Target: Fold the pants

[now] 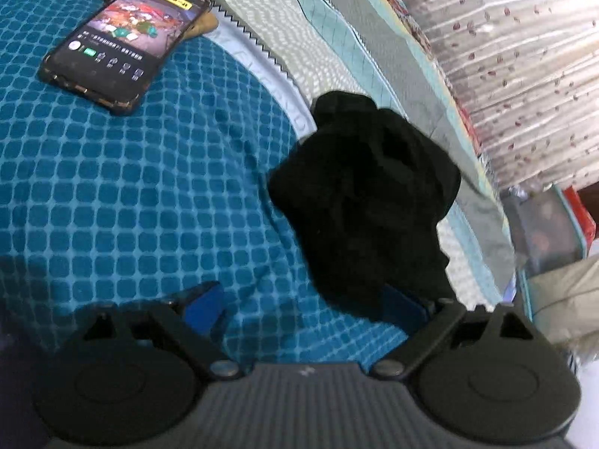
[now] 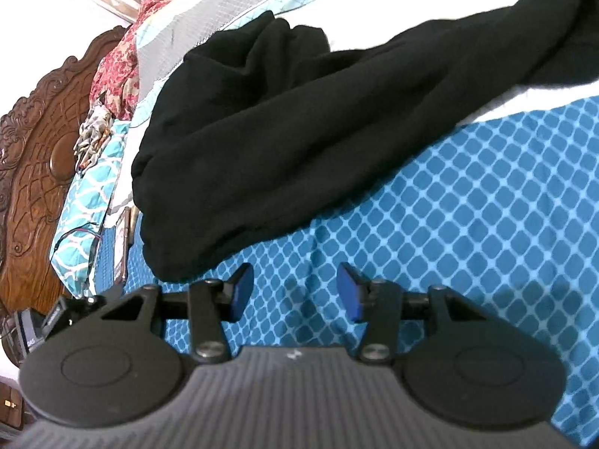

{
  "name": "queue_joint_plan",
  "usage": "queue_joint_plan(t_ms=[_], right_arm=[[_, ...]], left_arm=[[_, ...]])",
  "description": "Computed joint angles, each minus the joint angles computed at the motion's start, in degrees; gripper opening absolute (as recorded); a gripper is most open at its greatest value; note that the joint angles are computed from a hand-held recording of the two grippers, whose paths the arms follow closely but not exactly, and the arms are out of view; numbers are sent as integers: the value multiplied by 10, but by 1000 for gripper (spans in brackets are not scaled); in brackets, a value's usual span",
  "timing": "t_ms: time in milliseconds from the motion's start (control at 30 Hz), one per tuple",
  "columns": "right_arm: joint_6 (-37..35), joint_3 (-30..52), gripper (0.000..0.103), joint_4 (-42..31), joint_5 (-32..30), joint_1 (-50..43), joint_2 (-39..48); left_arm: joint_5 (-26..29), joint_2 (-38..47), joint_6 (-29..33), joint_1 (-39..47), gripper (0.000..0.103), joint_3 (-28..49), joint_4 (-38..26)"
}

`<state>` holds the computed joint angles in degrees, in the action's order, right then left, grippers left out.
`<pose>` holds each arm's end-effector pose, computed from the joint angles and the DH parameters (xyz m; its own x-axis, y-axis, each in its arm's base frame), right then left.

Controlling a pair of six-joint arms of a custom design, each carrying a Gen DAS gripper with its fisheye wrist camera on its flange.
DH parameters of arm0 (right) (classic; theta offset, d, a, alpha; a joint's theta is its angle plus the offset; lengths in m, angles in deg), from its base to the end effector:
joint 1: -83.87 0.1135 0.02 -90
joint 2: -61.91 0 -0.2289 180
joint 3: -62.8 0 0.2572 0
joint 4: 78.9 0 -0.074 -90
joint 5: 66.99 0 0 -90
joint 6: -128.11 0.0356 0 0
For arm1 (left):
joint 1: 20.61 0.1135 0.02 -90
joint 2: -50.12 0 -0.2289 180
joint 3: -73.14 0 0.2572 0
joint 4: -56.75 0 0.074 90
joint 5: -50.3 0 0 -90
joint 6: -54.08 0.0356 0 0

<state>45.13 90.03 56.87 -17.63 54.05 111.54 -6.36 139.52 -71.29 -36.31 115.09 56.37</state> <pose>0.1413 -0.0543 0.0972 -0.7717 0.5492 -0.3206 0.2494 0.7251 0.6419 0.2461 -0.0895 0.0760 -0.9183 -0.2442 -0.3116 0.0610 0.6905 -0.7208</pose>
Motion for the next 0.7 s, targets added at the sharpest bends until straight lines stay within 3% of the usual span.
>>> queue_joint_plan(t_ms=[133,433,467,533,567,600,700], right_arm=[[20,-7,52,17,9,24,2],[14,-18,52,-36,18,-6,-68],[9,-18,52,-39,17,-15,-68],[3,-19,52,-45,15,-31,-71],[-3,-19,52,-49,11,-42,-70],[-9,-19,52,-56,8,-51,-74],[-34,-17,52,-75,2,-92,-91]], left_arm=[[19,40,-23,-7,94,31,26],[39,175,-122,-37,94,114,109],[25,189,-128,-46,90,125,115],[-31,192,-112,-67,56,149,86],[-42,196,-92,-71,14,167,56],[-31,203,-89,-67,12,182,39],[-20,167,-118,-42,11,147,81]])
